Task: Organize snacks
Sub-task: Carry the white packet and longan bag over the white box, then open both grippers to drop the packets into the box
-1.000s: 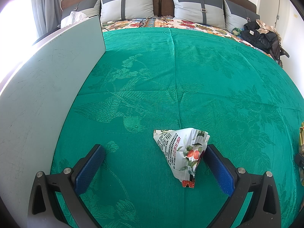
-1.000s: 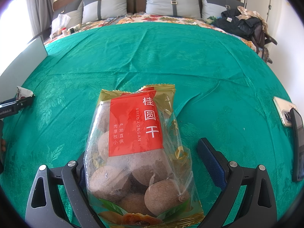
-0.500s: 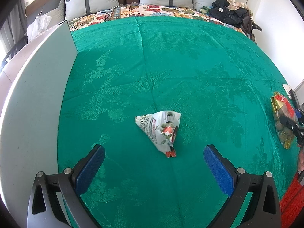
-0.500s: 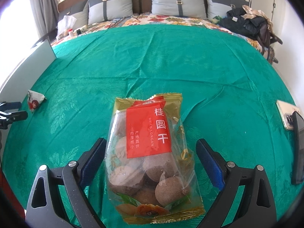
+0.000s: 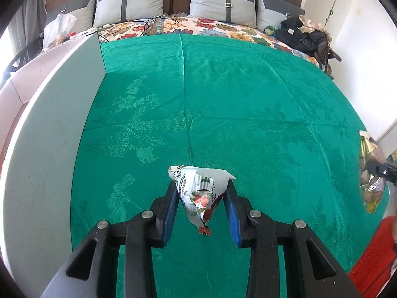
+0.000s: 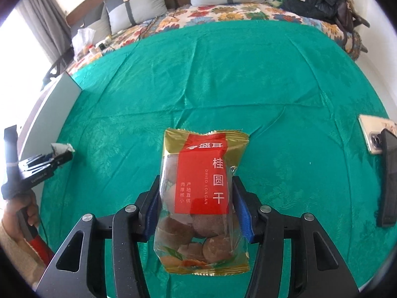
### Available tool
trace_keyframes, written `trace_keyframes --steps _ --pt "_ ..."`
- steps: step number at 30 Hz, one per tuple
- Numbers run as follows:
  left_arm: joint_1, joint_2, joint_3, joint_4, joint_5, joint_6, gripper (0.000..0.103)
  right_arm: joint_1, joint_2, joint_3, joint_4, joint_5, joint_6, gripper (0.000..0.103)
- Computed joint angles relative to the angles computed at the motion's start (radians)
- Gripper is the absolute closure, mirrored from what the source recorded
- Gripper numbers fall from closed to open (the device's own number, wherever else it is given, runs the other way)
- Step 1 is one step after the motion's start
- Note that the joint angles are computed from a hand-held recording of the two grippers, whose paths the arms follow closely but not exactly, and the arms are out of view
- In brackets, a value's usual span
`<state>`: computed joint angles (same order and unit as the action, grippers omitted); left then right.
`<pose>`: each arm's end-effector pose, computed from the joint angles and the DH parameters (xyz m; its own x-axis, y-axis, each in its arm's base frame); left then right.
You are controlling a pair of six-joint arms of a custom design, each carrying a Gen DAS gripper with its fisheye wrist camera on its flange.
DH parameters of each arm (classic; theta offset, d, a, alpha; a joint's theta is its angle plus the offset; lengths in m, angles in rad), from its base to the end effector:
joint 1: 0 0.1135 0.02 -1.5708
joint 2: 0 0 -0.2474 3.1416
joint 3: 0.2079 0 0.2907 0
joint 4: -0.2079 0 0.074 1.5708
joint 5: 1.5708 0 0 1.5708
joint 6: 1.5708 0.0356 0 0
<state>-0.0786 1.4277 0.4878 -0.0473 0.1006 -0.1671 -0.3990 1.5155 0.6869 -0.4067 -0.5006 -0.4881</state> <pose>0.2602 -0.0241 0.0728 -0.8425 -0.0996 -0.5294 -0.0069 0.9847 -0.1743 0.2623 -0.0920 0.0921 -0.8600 -0.0839 -0.5033 -0.2356 0.9402 0.2459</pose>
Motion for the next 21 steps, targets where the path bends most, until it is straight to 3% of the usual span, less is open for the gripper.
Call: trace_keyframes --steps 3,5,7,9,13,18,19,21 --pt "0.06 -0.253 -0.084 -0.11 0.107 -0.018 0.068 0.038 -0.061 -0.048 -0.013 0.045 0.005 0.048" --pt "0.128 -0.478 -0.12 -0.246 0.183 -0.007 0.068 0.077 -0.134 -0.071 -0.051 0.024 0.036 0.048" --pt "0.249 -0.666 -0.112 -0.408 0.281 0.039 0.068 0.169 -0.254 -0.08 -0.111 -0.02 0.095 0.048" --pt "0.42 -0.761 -0.061 -0.551 0.38 0.133 0.068 0.317 -0.373 -0.063 -0.151 -0.051 0.192 0.048" --pt "0.833 -0.678 0.101 -0.724 0.525 0.407 0.067 0.708 -0.458 0.039 -0.114 -0.033 0.446 0.047" --pt "1.175 -0.453 0.193 -0.676 0.469 0.635 0.065 1.123 -0.231 0.236 0.034 0.065 0.68 0.046" --pt "1.211 -0.414 0.192 -0.643 0.443 0.656 0.062 1.182 -0.164 0.281 0.057 0.09 0.703 0.045" --pt "1.276 -0.355 0.179 -0.587 0.417 0.702 0.039 1.278 -0.03 0.355 0.102 0.124 0.738 0.037"
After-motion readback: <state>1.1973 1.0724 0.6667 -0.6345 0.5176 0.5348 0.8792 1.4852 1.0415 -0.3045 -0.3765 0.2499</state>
